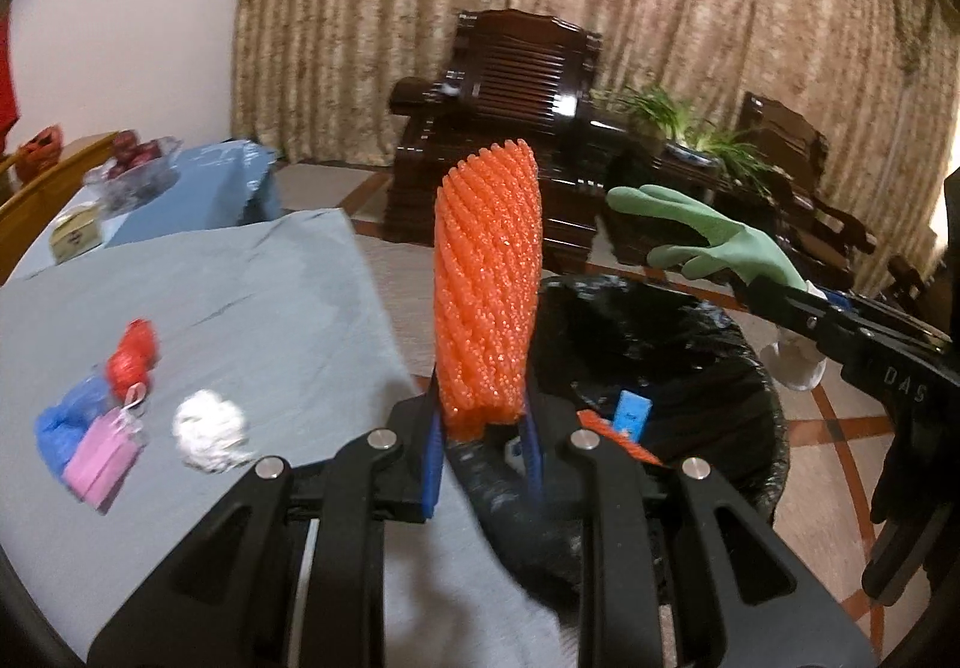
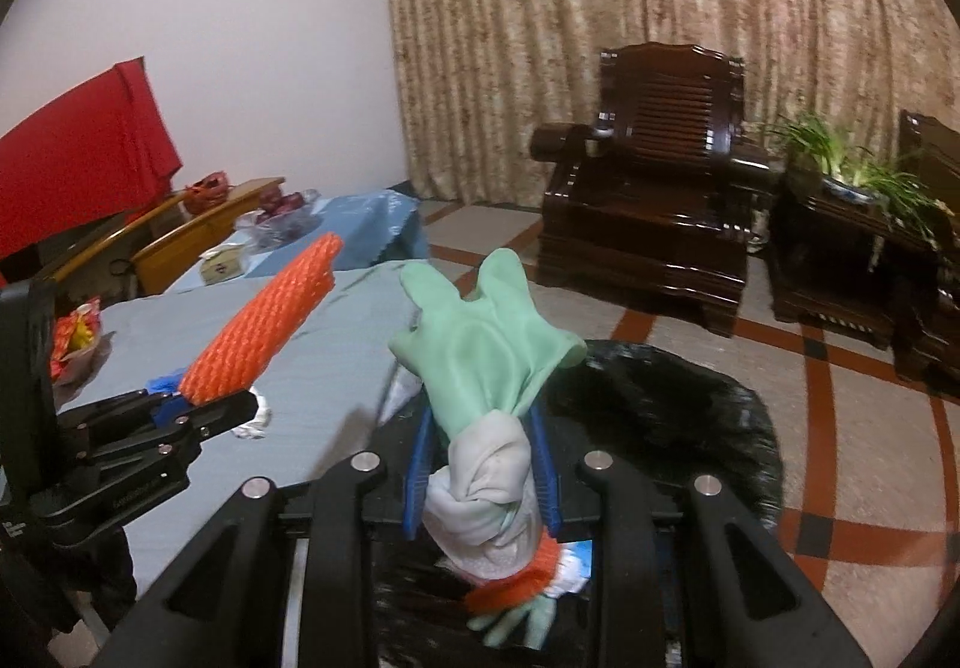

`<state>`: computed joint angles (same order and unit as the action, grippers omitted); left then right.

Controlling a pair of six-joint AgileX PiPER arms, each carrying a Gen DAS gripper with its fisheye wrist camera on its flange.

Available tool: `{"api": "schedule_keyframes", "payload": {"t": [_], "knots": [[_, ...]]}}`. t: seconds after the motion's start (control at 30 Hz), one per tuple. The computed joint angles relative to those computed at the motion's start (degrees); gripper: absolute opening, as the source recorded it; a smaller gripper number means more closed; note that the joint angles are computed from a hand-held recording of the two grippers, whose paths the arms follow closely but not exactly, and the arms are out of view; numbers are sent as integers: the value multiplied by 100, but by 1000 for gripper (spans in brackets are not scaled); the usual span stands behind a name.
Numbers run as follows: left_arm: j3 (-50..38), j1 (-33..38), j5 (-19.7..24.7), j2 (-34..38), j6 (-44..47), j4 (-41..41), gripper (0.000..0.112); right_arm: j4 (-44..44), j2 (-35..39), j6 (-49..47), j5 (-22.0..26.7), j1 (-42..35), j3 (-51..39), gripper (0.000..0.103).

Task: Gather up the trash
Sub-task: 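Carry net and glove over the trash bin and open both tools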

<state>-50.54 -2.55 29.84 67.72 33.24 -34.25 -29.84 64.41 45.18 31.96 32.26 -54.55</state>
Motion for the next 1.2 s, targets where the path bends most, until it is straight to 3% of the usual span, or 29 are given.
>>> {"api": "schedule_keyframes", "payload": {"t": [0.3, 0.57, 0.67, 0.7, 0.73, 0.8, 0.9, 1.07, 1.2], "knots": [[-275, -1196, -609, 781, -765, 594, 21, 546, -238, -632, -91, -764, 350, 29], [-470, -1690, -938, 1340, -1024, 779, 21, 1562, -228, -1798, -355, -1612, 583, 29], [-619, -1653, -816, 1551, -561, 295, 30, 1676, -96, -1993, -393, -1794, 605, 31], [-625, -1633, -809, 1575, -440, 169, 42, 1625, -56, -1946, -396, -1821, 621, 31], [-631, -1618, -803, 1594, -340, 52, 53, 1731, -64, -2066, -434, -1898, 680, 34], [-595, -1534, -778, 1585, -58, -264, 59, 1654, -85, -1970, -491, -1947, 769, 50], [-507, -1399, -775, 1505, 206, -544, 74, 1453, -153, -1763, -500, -1913, 824, 64], [-383, -1113, -663, 1259, 347, -684, 85, 1107, -299, -1314, -493, -1733, 836, 92], [-201, -792, -578, 904, 357, -666, 90, 885, -374, -1021, -432, -1441, 734, 97]]}}
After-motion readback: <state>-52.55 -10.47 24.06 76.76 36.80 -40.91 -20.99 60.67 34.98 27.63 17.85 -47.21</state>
